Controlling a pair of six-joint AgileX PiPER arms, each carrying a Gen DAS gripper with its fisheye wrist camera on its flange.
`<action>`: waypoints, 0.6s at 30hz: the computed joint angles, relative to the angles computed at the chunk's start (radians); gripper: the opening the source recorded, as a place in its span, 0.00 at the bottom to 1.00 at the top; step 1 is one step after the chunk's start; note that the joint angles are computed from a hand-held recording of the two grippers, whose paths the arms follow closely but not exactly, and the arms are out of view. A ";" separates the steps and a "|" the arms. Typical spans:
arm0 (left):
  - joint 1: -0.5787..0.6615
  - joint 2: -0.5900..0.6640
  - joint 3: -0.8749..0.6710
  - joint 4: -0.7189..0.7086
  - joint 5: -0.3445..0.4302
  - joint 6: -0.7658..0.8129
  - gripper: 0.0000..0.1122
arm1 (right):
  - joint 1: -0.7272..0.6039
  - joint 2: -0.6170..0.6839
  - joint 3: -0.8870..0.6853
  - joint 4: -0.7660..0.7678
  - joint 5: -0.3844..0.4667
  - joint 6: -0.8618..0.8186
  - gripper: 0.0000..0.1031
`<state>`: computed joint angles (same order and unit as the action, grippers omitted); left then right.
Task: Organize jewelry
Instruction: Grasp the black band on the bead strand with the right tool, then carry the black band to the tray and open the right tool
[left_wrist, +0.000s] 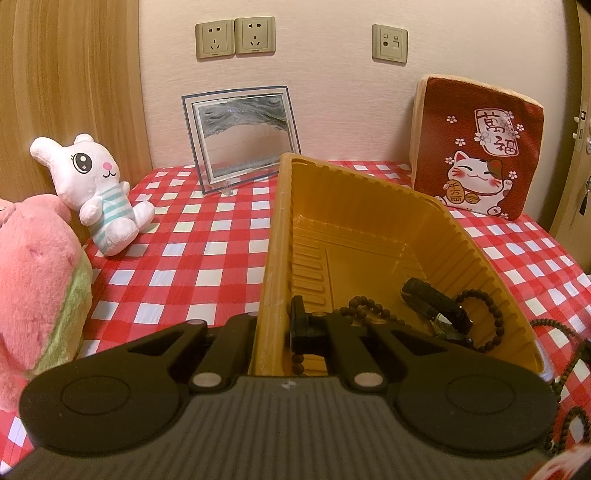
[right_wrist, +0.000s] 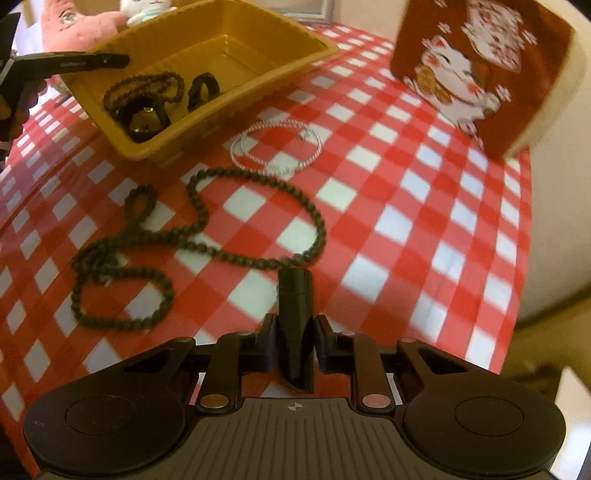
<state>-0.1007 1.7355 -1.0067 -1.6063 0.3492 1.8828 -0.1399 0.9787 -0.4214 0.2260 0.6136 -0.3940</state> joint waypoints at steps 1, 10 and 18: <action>0.000 0.000 0.000 -0.001 0.000 0.001 0.03 | 0.018 -0.015 0.006 -0.032 0.004 0.055 0.21; -0.007 0.000 -0.008 0.012 -0.006 -0.010 0.03 | 0.143 -0.027 0.035 -0.225 -0.081 0.417 0.41; -0.012 -0.004 -0.007 0.012 -0.009 -0.015 0.03 | 0.274 -0.015 0.018 -0.413 -0.085 0.727 0.21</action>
